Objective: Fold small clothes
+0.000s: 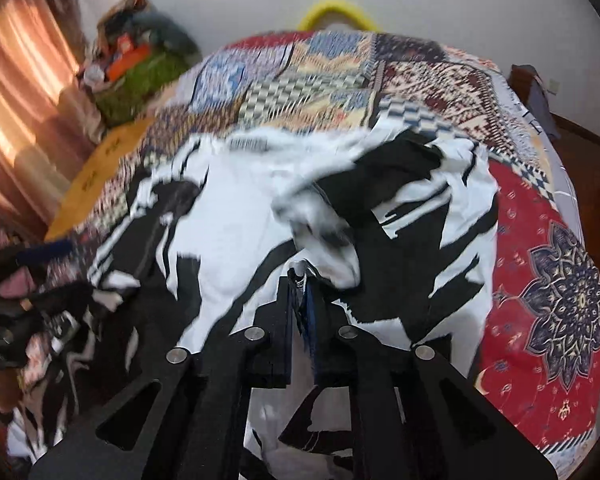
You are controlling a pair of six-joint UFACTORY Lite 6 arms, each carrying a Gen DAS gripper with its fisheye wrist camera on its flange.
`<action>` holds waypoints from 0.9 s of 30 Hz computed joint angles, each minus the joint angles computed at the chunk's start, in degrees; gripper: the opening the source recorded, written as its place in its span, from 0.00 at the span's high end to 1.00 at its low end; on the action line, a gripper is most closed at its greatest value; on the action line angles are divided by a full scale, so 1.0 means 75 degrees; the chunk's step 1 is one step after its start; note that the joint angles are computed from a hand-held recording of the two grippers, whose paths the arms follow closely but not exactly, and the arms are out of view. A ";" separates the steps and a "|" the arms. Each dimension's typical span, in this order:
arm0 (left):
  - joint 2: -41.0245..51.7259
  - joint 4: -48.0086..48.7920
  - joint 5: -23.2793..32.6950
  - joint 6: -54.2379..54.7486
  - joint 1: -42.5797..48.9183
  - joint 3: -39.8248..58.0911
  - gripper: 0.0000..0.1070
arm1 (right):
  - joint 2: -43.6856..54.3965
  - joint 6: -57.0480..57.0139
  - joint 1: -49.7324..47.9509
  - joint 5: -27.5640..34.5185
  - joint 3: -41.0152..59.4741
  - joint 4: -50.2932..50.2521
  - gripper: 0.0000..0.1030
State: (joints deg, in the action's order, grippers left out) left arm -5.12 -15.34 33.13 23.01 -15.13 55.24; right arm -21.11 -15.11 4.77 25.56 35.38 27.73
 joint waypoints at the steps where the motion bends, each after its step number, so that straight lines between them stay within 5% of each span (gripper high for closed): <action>1: 0.0025 0.0015 -0.0003 -0.0052 -0.0059 0.0049 0.24 | -0.0248 -0.0210 -0.0101 0.0154 -0.0139 0.0138 0.85; 4: 0.0189 0.0098 0.0003 -0.0294 -0.0331 0.0290 0.24 | -0.1008 -0.1130 -0.0751 0.0814 -0.0382 0.0883 0.74; 11: 0.1246 0.0605 -0.0131 -0.1404 -0.1570 0.1476 0.24 | -0.2475 -0.2299 -0.2516 0.1794 -0.0429 0.0883 0.74; 21: 0.3752 0.2323 -0.0411 -0.3619 -0.2901 0.3313 0.24 | -0.1494 -0.3724 -0.3191 0.1330 -0.1076 0.1497 0.74; 25: 0.4318 0.4672 -0.0618 -0.5703 -0.3074 0.3422 0.24 | -0.2442 -0.3478 -0.2898 0.1128 -0.1762 0.0816 0.70; 27: 0.4325 0.4774 -0.0788 -0.5774 -0.2885 0.3370 0.24 | -0.2724 -0.3604 -0.3103 0.1498 -0.1832 0.0718 0.69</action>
State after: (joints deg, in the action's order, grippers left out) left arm 27.32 20.46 27.22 -20.29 -36.76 80.51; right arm -41.54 -42.14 -18.50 36.79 21.64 33.11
